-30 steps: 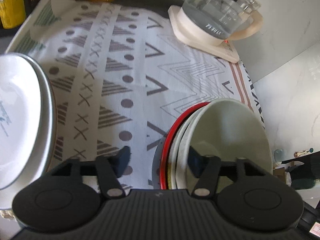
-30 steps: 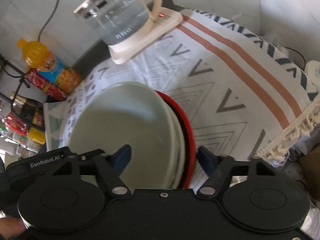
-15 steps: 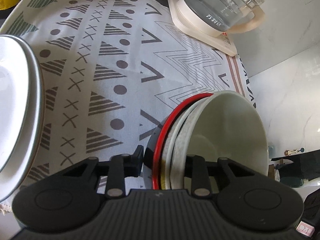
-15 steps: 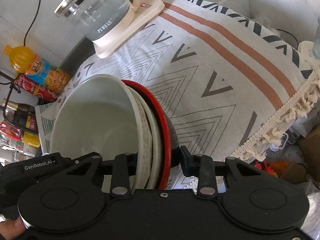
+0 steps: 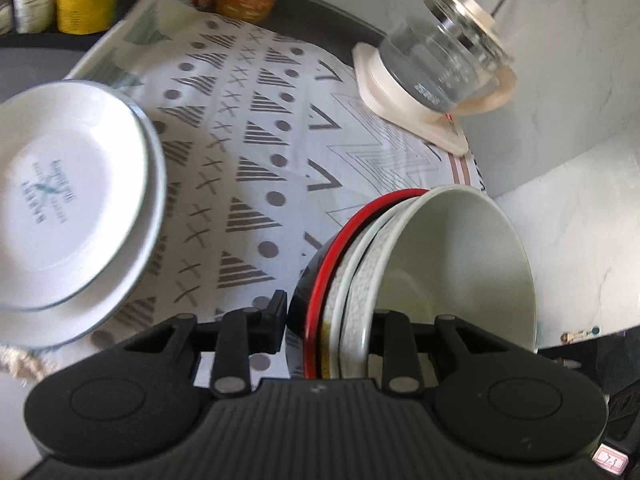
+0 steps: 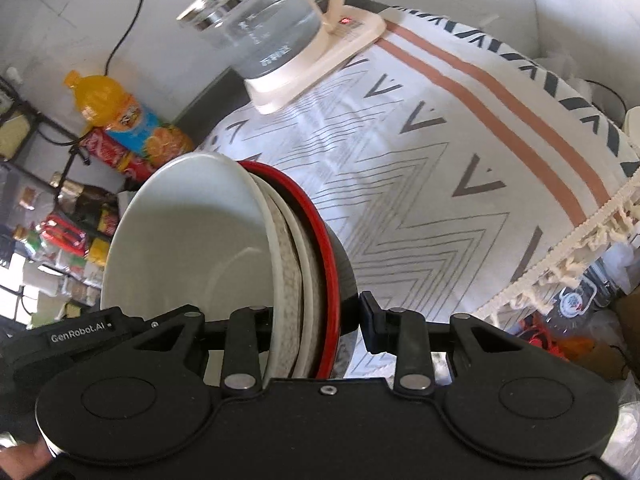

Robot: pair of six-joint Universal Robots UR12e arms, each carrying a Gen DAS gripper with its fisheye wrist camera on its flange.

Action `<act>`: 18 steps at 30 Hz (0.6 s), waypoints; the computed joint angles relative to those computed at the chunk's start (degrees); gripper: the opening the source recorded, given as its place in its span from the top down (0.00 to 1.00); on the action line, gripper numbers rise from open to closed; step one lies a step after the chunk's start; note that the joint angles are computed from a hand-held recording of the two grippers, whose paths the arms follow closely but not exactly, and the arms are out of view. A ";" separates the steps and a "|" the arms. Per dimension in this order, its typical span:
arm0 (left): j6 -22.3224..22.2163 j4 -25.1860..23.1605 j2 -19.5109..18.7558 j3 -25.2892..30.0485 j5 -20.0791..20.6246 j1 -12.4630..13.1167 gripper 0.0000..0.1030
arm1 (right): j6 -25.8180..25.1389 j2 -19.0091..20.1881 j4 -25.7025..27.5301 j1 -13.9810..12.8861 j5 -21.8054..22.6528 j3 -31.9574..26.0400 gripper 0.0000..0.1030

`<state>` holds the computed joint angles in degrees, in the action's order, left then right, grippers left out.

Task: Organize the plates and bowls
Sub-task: 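Lift the bowl stack with both grippers and carry it over the plate stack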

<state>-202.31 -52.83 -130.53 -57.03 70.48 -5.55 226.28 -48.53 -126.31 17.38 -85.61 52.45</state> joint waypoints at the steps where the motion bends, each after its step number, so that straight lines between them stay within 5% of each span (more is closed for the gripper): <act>1: -0.74 0.48 0.53 -0.77 -0.03 0.17 0.73 | -0.78 0.04 0.06 0.07 0.26 -0.25 0.69; 18: -8.36 7.17 7.29 -9.81 4.21 2.99 0.73 | -9.46 5.21 5.77 2.05 5.75 -11.71 0.69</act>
